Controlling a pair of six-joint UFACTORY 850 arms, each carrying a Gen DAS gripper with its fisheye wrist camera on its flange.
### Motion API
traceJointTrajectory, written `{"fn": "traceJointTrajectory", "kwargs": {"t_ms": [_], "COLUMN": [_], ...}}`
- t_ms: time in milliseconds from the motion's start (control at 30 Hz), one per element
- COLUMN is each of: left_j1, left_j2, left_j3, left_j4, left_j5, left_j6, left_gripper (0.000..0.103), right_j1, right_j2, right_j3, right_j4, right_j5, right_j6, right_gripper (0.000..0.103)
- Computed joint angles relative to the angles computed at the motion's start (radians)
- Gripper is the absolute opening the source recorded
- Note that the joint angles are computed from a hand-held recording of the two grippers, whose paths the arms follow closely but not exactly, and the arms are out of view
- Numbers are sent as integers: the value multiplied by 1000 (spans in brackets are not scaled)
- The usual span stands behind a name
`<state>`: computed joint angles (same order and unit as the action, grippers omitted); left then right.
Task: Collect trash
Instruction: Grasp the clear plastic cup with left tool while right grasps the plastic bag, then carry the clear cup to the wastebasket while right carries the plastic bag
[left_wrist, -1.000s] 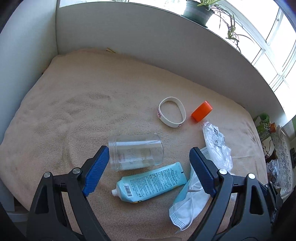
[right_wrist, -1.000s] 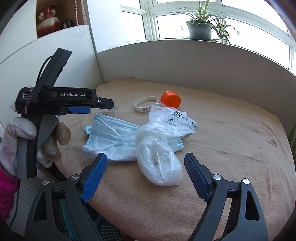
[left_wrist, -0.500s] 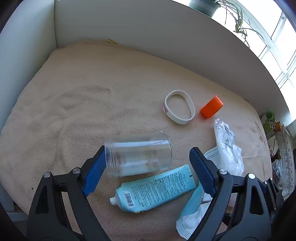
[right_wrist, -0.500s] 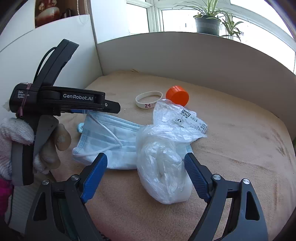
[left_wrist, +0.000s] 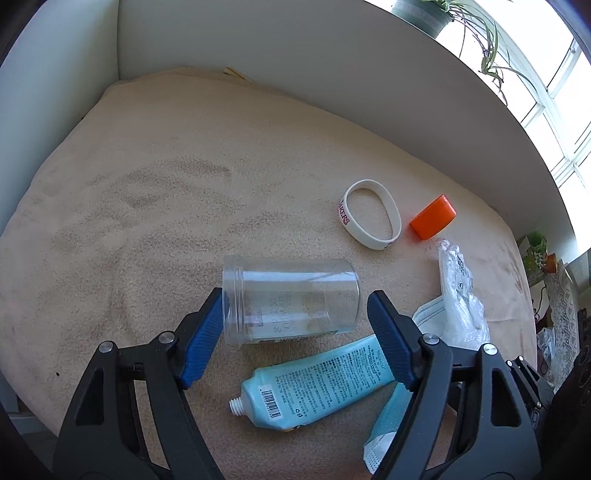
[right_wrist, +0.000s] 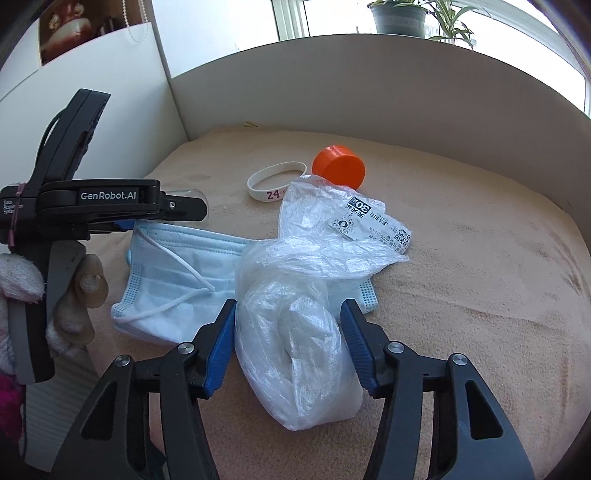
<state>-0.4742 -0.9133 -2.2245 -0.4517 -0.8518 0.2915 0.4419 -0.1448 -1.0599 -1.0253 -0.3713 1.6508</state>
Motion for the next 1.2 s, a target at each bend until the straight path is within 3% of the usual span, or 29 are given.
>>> {"fn": "traceJointTrajectory", "kwargs": {"t_ms": [67,200,400,867,1200], "left_j1": [1,5,14,41,63], "left_j2": [0,13,47,130,249], "left_j3": [2,24,70,176,333], "left_j4": [2,-15,-38,-92,-167], "left_j5": [2,15,48,111,169], "left_j6": [0,15,31,76,184], "left_gripper": [66,65,65,65,65], "right_j1": [0,2,8,49,113], "right_j2": [10,24,49,157,240], "right_j3": [10,22,44,133,179], "right_j4": [-11,-34,-104,-275,-317], "right_j5": [9,23,24,-42,-103], "right_j6": [20,46,124,325,356], "right_gripper": [49,40,35,33,33]}}
